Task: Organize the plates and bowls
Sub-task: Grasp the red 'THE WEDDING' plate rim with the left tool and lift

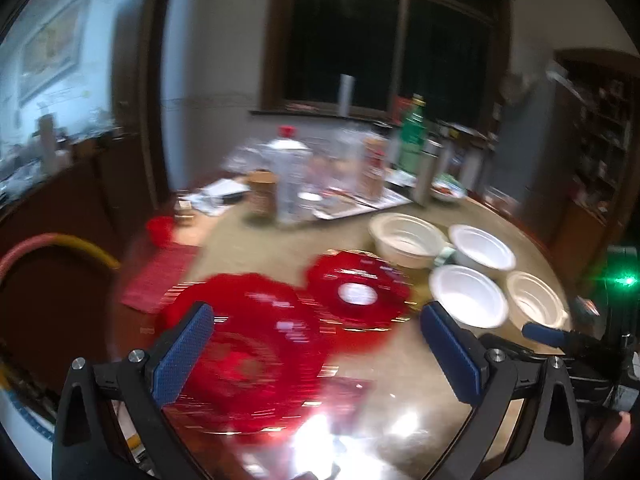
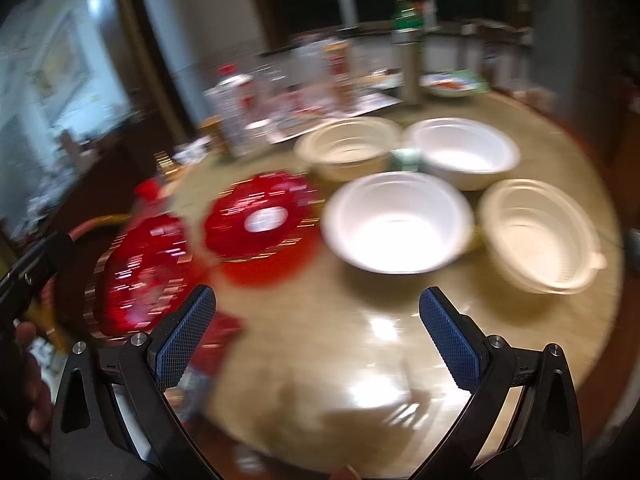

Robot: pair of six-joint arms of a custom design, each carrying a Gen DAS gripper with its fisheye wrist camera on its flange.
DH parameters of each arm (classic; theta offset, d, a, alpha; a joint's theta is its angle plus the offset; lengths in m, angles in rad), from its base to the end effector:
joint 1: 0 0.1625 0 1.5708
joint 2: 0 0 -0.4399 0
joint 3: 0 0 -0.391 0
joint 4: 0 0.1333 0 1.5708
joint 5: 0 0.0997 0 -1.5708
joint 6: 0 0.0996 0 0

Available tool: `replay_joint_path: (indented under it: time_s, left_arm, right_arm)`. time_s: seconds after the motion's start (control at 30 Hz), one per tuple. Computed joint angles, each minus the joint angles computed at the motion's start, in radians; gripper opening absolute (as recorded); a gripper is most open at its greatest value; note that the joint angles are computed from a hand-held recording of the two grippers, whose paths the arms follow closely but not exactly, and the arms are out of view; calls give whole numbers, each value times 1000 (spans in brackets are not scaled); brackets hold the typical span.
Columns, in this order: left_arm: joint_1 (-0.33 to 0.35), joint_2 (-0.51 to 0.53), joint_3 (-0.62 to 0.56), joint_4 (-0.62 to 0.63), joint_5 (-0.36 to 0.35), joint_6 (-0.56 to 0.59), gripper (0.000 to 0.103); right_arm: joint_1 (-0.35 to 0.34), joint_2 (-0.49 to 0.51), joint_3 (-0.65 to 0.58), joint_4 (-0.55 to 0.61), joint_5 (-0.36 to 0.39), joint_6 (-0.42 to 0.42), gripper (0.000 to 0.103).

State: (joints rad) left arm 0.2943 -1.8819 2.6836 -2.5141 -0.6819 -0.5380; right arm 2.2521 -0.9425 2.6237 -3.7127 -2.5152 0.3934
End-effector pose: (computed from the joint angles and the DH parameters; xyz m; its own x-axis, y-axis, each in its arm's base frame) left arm -0.1732 -0.2726 0.2523 -0.7325 0.3435 -0.5877 0.6662 0.5394 -0.5150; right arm 0.2492 -0.2238 0.1218 -0.8463 0.1841 0.4998 -0.2595 0.6769 -0.6888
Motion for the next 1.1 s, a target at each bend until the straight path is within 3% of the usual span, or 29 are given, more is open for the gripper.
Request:
replay_joint_path:
  time_s: [0.1, 0.17, 0.33, 0.47, 0.53, 0.6, 0.63, 0.7, 0.77, 0.83, 0.9, 1.1]
  left_arm:
    - [94, -78, -19, 64, 33, -20, 103]
    - [179, -75, -34, 66, 39, -32, 103]
    - [376, 31, -62, -27, 42, -20, 102]
    - [444, 120, -73, -87, 20, -3, 99]
    - [458, 138, -77, -104, 8, 11, 93]
    - [485, 184, -92, -116, -7, 0, 75]
    - [499, 189, -97, -121, -23, 6, 70]
    - [533, 203, -113, -107, -31, 7, 40]
    - [559, 211, -120, -108, -57, 8, 35]
    - [568, 228, -124, -109, -60, 14, 18]
    - [568, 230, -117, -126, -64, 26, 14]
    - [567, 225, -125, -151, -75, 40, 12]
  right_arm:
    - [-48, 27, -34, -16, 148, -47, 103]
    - [-90, 45, -54, -27, 260, -58, 103]
    - [-169, 100, -114, -3, 433, -41, 97]
    - [-221, 146, -159, -7, 526, -21, 79]
    - [-242, 163, -181, -4, 557, -14, 76]
    - [-259, 169, -204, 27, 566, -10, 69]
    - [-264, 178, -218, 44, 568, -5, 59]
    - [-269, 175, -230, 88, 564, 16, 41]
    - [-281, 180, -248, 137, 577, 29, 23]
    - [-289, 190, -263, 168, 584, 38, 15]
    - [-287, 201, -272, 173, 574, 46, 10]
    - [-255, 209, -299, 182, 518, 30, 9]
